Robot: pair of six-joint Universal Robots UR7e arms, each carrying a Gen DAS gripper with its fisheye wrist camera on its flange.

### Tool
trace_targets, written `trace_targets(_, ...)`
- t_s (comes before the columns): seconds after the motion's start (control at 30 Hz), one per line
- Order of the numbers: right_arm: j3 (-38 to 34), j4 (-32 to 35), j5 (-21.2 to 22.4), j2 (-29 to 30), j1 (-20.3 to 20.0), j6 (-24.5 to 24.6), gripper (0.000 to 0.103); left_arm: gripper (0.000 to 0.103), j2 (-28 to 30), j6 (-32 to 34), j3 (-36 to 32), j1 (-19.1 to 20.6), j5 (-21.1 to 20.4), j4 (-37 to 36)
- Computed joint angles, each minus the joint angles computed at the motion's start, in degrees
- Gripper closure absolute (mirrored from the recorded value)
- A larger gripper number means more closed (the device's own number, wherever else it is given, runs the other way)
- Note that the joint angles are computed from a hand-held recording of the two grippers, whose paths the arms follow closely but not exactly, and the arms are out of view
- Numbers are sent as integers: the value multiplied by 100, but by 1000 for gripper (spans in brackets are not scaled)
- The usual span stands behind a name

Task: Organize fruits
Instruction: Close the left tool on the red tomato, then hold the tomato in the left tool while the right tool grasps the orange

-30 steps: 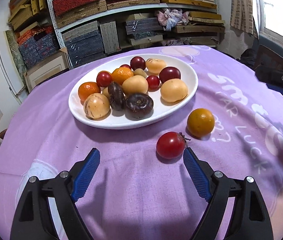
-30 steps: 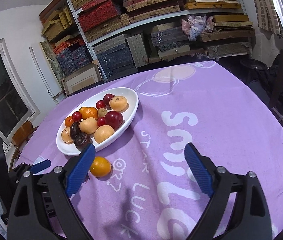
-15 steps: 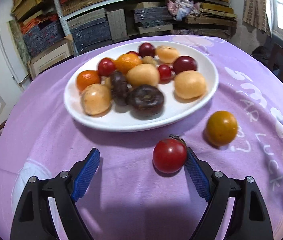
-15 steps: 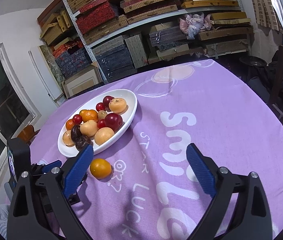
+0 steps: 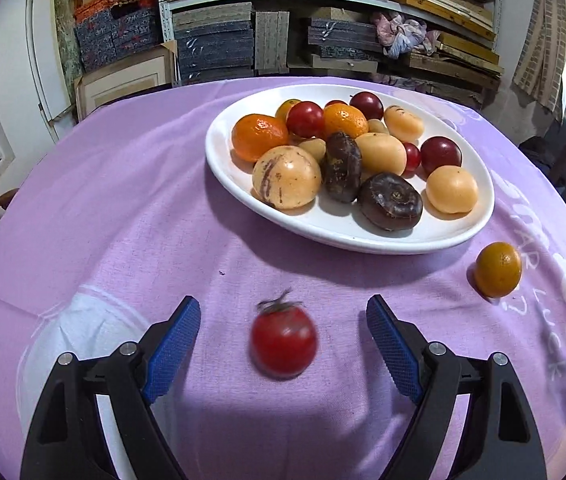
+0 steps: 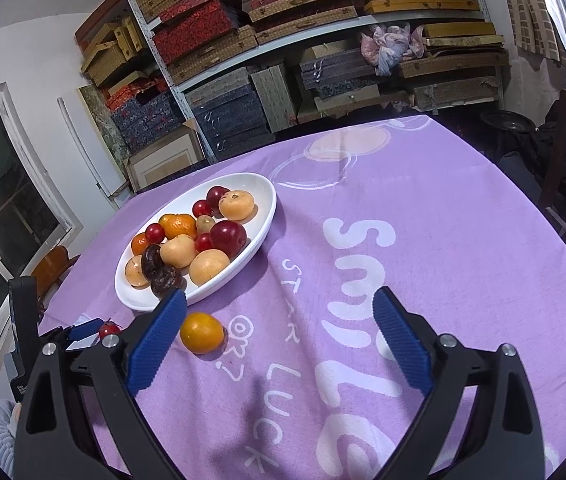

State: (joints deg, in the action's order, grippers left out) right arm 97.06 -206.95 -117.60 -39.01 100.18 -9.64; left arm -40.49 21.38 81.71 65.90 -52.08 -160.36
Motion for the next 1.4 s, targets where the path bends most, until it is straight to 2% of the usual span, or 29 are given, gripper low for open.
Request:
trace_targets(0.1,9,-29,13,-1,2,-1,11,24,-153,-81,135,44,-205,163)
trace_targets(0.3,30,-23,71,-9,4,-13,11,24,-568,-34,597,151,-380,72)
trace_targets(0.37,5,-23,28,25,19,-67,11,32,-625,56,667,169,-359,-107)
trace_targets(0.4,-1,-9,18,32,21,-74,11,42,-629,72,650,176,-349,-121)
trace_targets(0.43,-17,20,1,45,21,-79,11,47,-610,57,592,188,-352,-84)
trace_targets(0.6,-60,98,-85,79,20,-80,11,47,-429,-101,279,203,-335,93)
trace_targets(0.7,-37,91,-52,57,-1,-23,11,54,-437,-88,280,195,-400,82)
trace_targets(0.87,-48,123,-36,68,10,-81,11,55,-359,-172,147,200,-423,197)
trace_targets(1.0,-83,246,-43,91,16,-135,11,70,-323,-80,118,172,-407,219)
trace_targets(1.03,-84,274,-38,92,20,-158,11,71,-334,-48,137,169,-406,206)
trace_targets(1.2,-225,675,-86,226,105,-497,11,71,-437,-2,293,191,-439,142)
trace_targets(1.3,-584,944,-400,549,250,-1018,11,71,-493,-58,350,202,-526,170)
trace_targets(1.4,-1080,1107,-887,934,368,-1327,11,71,-500,-89,353,205,-554,173)
